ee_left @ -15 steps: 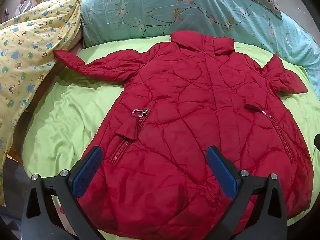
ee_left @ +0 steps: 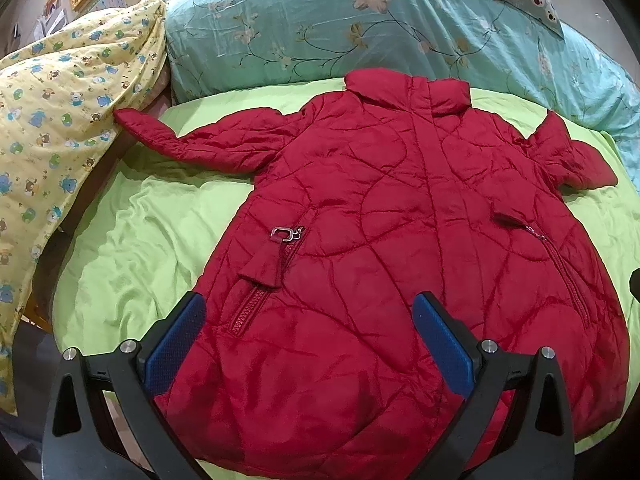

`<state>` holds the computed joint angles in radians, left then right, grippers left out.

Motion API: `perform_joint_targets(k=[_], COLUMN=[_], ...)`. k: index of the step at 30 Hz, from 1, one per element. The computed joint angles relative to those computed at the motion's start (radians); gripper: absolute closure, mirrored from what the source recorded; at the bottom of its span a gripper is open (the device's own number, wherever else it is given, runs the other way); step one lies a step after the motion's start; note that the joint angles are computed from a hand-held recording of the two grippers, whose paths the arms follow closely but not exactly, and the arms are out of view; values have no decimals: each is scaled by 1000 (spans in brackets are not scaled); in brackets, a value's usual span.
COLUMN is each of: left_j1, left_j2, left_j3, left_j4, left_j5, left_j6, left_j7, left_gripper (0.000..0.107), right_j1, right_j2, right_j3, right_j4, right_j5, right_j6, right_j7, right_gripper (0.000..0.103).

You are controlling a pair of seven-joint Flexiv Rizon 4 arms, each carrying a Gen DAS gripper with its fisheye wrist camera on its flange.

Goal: Fold large clothes

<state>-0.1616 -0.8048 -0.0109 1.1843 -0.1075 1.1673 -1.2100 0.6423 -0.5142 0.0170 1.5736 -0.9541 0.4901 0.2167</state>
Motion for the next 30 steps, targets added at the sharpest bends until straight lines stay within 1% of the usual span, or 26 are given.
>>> perform_joint_targets(k=[6, 7, 9, 13, 17, 27, 30], left_j1=[-1, -6, -5, -7, 5, 14, 17], left_j2=[-4, -5, -7, -8, -9, -21, -28], left_j3=[5, 15, 12, 16, -5, -18, -23], left_j4=[-12, -12, -15, -7, -19, -36, -38], left_j5=[2, 12, 13, 22, -3, -21, -26], left_j6=[-20, -5, -6, 24, -37, -70, -57], left_j7=[-6, -10, -10, -11, -4, 3, 9], left_gripper=[4, 4, 4, 4, 4, 4, 4], right_j1=[-3, -4, -5, -6, -8, -10, -10], right_j2=[-3, -4, -5, -9, -11, -15, -22], right_j3=[1, 1, 0, -1, -3, -5, -7], right_j4=[-3, -4, -3, -6, -6, -6, -15], right_j5=[5, 6, 7, 11, 16, 27, 34], right_j6=[8, 11, 18, 24, 34, 38, 30], right_j7=[-7, -9, -9, -16, -19, -17, -28], right_gripper=[0, 0, 0, 0, 0, 0, 0])
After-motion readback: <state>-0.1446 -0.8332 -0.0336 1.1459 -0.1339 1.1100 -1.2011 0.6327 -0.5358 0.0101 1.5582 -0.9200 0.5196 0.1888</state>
